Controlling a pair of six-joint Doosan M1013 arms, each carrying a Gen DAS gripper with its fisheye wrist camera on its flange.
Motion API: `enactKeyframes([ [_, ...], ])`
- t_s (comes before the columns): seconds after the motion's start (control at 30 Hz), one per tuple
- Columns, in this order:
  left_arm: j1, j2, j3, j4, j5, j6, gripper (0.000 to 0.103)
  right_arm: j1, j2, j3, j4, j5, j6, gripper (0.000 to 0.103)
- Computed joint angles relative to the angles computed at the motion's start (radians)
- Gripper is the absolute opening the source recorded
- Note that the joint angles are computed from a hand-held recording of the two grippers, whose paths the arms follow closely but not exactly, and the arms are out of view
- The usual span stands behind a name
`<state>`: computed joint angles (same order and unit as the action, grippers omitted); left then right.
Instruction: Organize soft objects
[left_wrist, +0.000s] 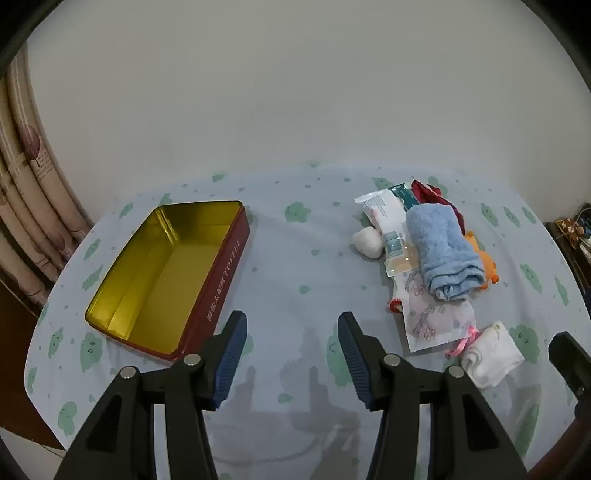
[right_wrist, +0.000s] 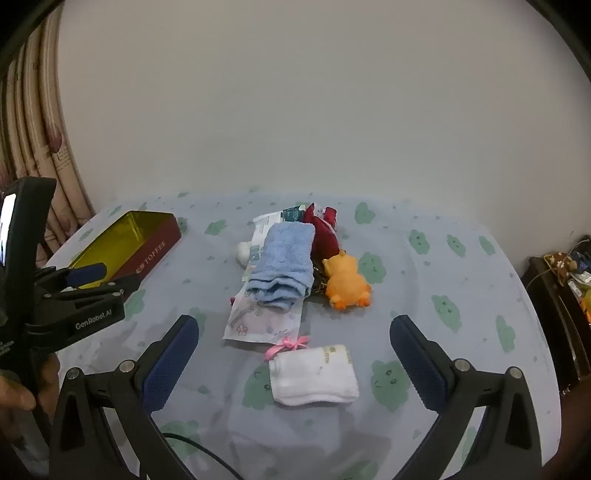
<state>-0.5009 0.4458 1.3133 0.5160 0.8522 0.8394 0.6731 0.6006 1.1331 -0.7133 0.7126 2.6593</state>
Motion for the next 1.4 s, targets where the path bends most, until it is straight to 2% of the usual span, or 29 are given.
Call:
enactKeyframes([
  [0.03,0.000,0.000,0.001,0.002,-0.001,-0.001,0.053,0.000,0.000,-0.001,0.011,0.003,-0.005,0.103],
  [0.07,-0.004,0.008,-0.016,0.010,0.048,0.013,0.053,0.000,-0.001,0.000,0.015,0.001,-0.002,0.103],
  [0.23,-0.001,0.022,-0.052,-0.028,0.083,0.026,0.053,-0.002,-0.009,0.015,0.037,-0.012,0.002,0.103],
  [0.4,0.014,0.007,-0.032,-0.058,0.056,0.010,0.053,-0.005,-0.017,0.022,0.024,-0.022,0.010,0.103],
  [0.43,0.011,-0.007,-0.003,-0.041,0.030,-0.011,0.053,-0.003,-0.018,0.019,0.023,-0.014,0.002,0.103],
  [0.63,0.019,-0.006,0.000,-0.088,0.039,0.004,0.053,0.005,-0.005,-0.017,0.017,0.024,-0.028,0.103],
  [0.97,0.016,-0.002,0.002,-0.056,0.051,-0.019,0.053,0.001,-0.003,-0.017,0.058,0.012,-0.060,0.103],
  [1.1,0.024,-0.001,0.003,-0.079,0.048,-0.027,0.053,0.002,0.000,-0.016,0.070,0.008,-0.069,0.103],
  [1.23,0.018,-0.002,0.009,-0.035,0.055,-0.050,0.053,0.002,0.001,-0.009,0.072,-0.001,-0.071,0.103],
  [1.4,0.027,-0.001,0.012,-0.073,0.042,-0.020,0.053,0.004,0.002,-0.004,0.071,-0.005,-0.062,0.103],
])
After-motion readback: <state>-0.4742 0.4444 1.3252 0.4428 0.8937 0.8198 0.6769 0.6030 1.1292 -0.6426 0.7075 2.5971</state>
